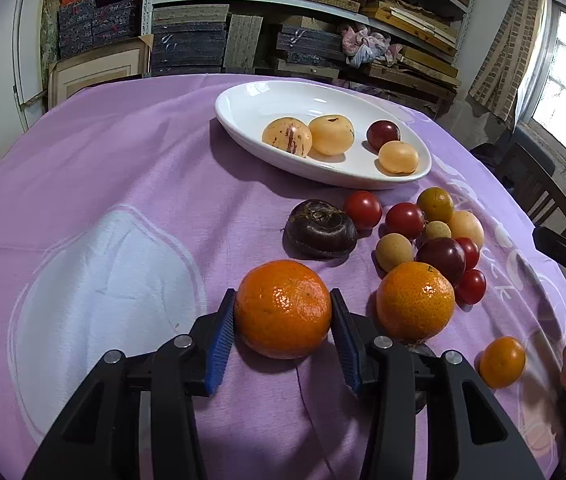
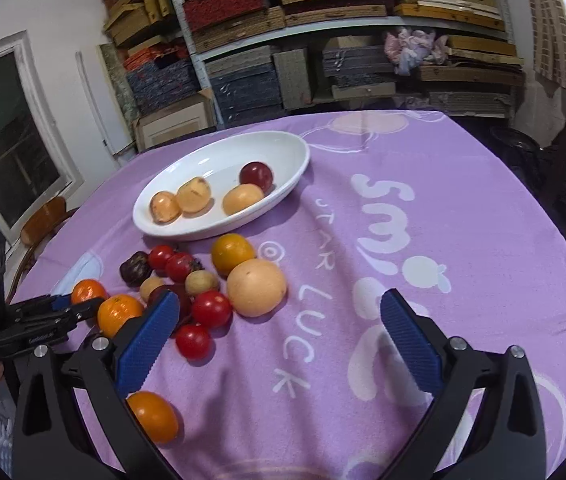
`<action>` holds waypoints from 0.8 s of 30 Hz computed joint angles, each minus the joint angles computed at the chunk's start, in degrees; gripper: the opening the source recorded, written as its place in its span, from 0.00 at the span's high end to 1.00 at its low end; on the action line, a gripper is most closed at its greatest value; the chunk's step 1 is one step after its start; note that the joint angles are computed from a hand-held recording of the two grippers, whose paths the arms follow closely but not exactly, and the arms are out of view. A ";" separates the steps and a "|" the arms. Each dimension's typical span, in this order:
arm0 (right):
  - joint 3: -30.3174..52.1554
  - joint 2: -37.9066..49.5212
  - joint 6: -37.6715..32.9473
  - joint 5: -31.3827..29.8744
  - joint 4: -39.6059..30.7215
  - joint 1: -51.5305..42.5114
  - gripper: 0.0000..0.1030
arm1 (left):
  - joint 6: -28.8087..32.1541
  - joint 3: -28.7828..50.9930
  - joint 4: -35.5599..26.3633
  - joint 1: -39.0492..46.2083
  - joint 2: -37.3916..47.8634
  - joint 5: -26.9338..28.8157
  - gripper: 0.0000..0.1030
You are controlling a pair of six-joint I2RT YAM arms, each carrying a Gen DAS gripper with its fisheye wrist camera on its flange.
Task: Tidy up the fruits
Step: 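Grasp a mandarin orange with the left tool while the right tool grasps another mandarin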
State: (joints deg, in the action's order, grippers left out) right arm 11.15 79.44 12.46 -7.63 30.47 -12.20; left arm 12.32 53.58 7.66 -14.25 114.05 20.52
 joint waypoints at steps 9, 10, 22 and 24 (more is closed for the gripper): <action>-7.34 -11.96 -5.85 7.02 -4.67 20.50 0.08 | 0.18 -3.92 4.63 0.56 -2.82 -0.94 0.56; -6.93 -9.10 -5.66 9.51 -3.62 23.38 0.12 | 0.08 -4.25 5.02 0.64 -3.10 -0.92 0.56; -2.38 2.08 -5.80 5.60 -4.36 23.70 0.51 | -1.89 -5.47 5.04 3.00 -5.47 2.69 0.56; -1.50 2.71 -5.74 5.44 -5.39 23.89 0.57 | -1.55 -5.67 5.06 2.94 -5.51 2.45 0.56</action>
